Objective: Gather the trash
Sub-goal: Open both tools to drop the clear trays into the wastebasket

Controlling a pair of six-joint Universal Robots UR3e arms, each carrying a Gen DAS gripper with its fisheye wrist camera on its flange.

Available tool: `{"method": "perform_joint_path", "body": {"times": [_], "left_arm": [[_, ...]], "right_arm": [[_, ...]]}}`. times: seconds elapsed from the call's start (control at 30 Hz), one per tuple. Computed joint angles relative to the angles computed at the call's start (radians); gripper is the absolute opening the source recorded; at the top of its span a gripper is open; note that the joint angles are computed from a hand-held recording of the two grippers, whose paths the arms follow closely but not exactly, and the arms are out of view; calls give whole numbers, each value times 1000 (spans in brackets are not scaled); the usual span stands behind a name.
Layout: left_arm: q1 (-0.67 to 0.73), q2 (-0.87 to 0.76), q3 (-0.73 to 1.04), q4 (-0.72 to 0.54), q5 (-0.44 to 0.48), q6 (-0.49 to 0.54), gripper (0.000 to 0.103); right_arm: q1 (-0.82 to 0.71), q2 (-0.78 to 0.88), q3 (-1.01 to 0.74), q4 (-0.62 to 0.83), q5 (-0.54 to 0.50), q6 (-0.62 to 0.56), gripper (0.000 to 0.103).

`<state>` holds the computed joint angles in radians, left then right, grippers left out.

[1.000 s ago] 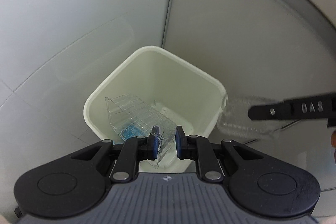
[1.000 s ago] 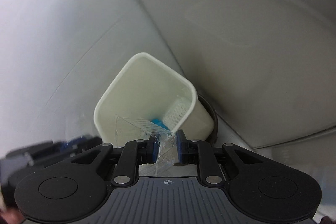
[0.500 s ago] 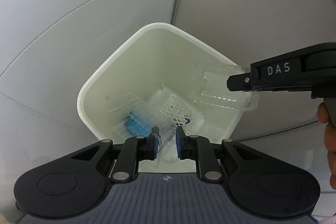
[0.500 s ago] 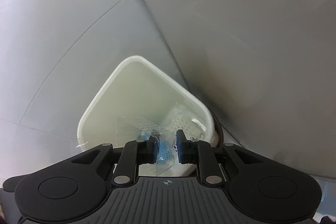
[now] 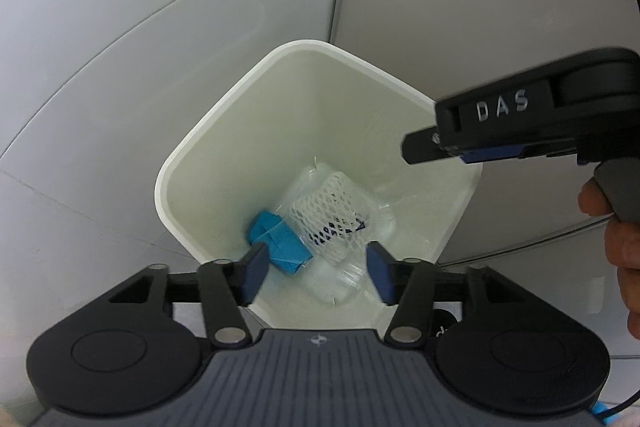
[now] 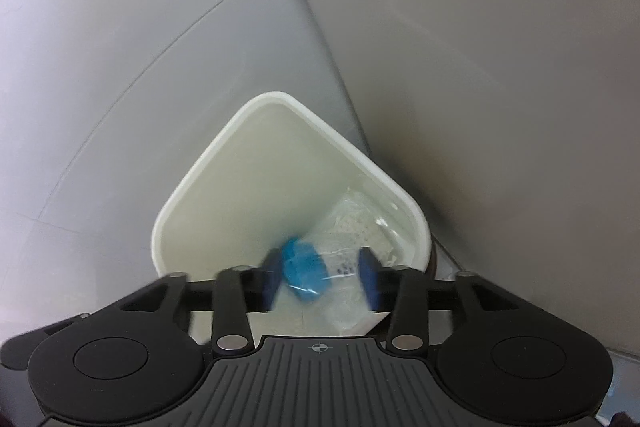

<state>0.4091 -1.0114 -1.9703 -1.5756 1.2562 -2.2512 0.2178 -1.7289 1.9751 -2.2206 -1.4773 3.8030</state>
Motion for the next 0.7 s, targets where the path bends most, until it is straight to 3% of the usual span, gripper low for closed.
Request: {"method": "perform_joint_path", "body": {"times": [0.23, 0.47, 0.7], "left_arm": [[37, 27, 24, -62, -10, 31, 68], [-5, -2, 44, -38, -8, -11, 79], [22, 31, 102, -134, -24, 9, 94]], "right_arm": [[-21, -29, -19, 33, 27, -16, 65], [-14, -28, -55, 55, 34, -53, 76], [-11, -73, -96, 123, 52, -96, 81]]}}
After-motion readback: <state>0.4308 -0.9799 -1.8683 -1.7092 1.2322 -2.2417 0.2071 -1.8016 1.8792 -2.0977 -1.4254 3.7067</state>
